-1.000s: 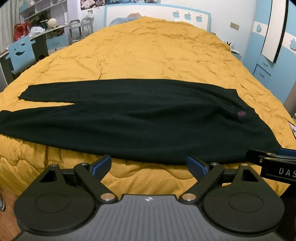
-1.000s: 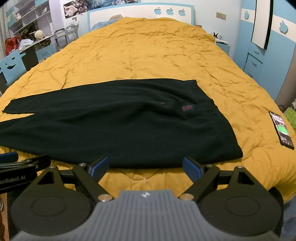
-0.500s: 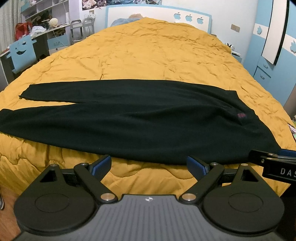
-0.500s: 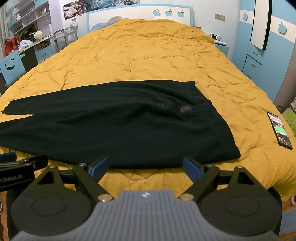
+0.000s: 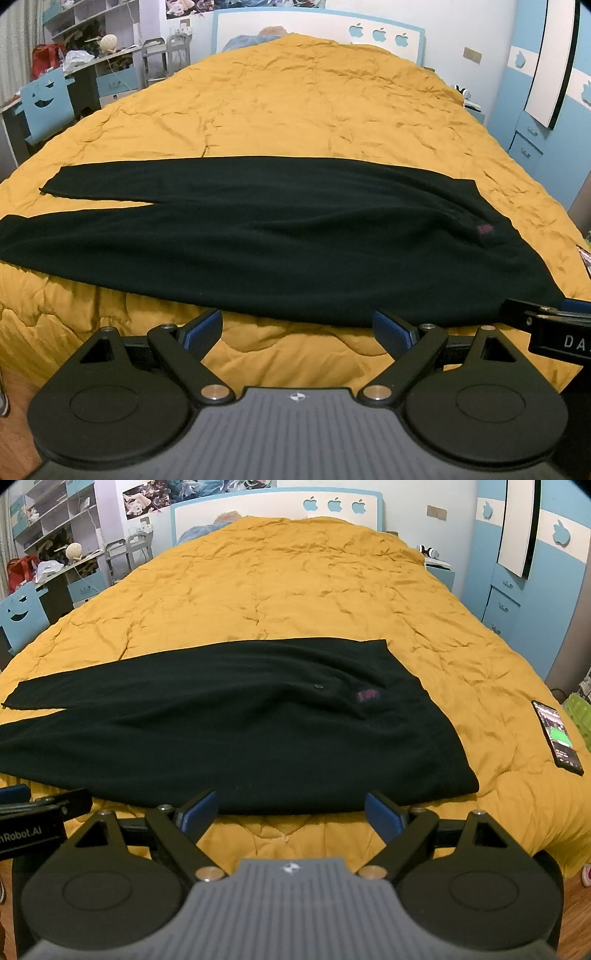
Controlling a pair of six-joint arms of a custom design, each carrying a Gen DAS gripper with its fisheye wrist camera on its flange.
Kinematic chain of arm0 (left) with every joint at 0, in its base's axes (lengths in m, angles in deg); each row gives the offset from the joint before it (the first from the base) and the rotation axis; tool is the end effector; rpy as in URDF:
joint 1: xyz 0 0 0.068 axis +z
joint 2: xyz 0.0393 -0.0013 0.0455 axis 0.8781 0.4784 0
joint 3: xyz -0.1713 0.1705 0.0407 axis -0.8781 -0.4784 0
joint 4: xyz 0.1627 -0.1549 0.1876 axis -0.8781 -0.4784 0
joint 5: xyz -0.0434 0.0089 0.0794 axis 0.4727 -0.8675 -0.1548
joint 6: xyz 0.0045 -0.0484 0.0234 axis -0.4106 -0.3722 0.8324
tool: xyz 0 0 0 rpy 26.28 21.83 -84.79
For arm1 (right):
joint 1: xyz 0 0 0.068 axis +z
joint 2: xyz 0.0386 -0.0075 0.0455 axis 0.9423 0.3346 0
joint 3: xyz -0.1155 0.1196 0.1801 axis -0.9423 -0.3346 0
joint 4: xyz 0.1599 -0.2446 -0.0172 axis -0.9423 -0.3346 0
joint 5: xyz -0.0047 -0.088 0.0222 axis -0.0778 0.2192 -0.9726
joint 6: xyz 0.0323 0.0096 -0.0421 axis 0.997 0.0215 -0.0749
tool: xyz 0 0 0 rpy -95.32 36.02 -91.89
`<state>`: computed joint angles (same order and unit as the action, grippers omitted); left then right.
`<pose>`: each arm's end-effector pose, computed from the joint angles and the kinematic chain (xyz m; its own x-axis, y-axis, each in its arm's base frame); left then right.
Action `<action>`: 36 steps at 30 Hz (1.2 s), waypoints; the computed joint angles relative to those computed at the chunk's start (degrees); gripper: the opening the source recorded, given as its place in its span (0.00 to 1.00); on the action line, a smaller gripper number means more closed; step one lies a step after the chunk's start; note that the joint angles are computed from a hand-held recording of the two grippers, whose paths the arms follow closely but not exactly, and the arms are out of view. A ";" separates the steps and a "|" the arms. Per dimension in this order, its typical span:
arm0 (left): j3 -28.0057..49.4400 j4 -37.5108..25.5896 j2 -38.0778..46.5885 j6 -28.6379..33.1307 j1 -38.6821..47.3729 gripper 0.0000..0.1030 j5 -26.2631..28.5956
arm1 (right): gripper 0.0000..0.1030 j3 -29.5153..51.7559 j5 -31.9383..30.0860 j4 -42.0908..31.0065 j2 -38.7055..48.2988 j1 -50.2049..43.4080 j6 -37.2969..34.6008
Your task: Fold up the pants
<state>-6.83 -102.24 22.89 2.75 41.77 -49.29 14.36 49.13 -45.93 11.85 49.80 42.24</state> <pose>0.1629 -0.0474 0.2141 -0.7311 -0.1391 -0.6680 -0.1483 0.9880 -0.0435 0.2403 -0.0763 0.2265 -0.7693 -0.1188 -0.6278 -0.2009 0.9777 0.0612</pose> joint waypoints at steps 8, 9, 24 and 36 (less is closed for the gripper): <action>-0.01 -0.30 -0.19 0.18 0.75 1.00 0.59 | 0.81 0.23 0.06 -0.17 0.23 0.06 -0.03; -0.03 -0.29 -0.18 0.19 0.80 1.00 0.58 | 0.81 0.22 0.11 -0.14 0.25 0.09 -0.05; -1.99 5.19 1.74 23.65 48.80 1.00 23.08 | 0.81 13.72 -12.46 -2.14 27.68 -14.15 -15.32; 18.79 25.01 44.28 27.48 79.91 0.95 38.37 | 0.77 34.31 -14.82 -9.06 48.66 -20.15 -3.16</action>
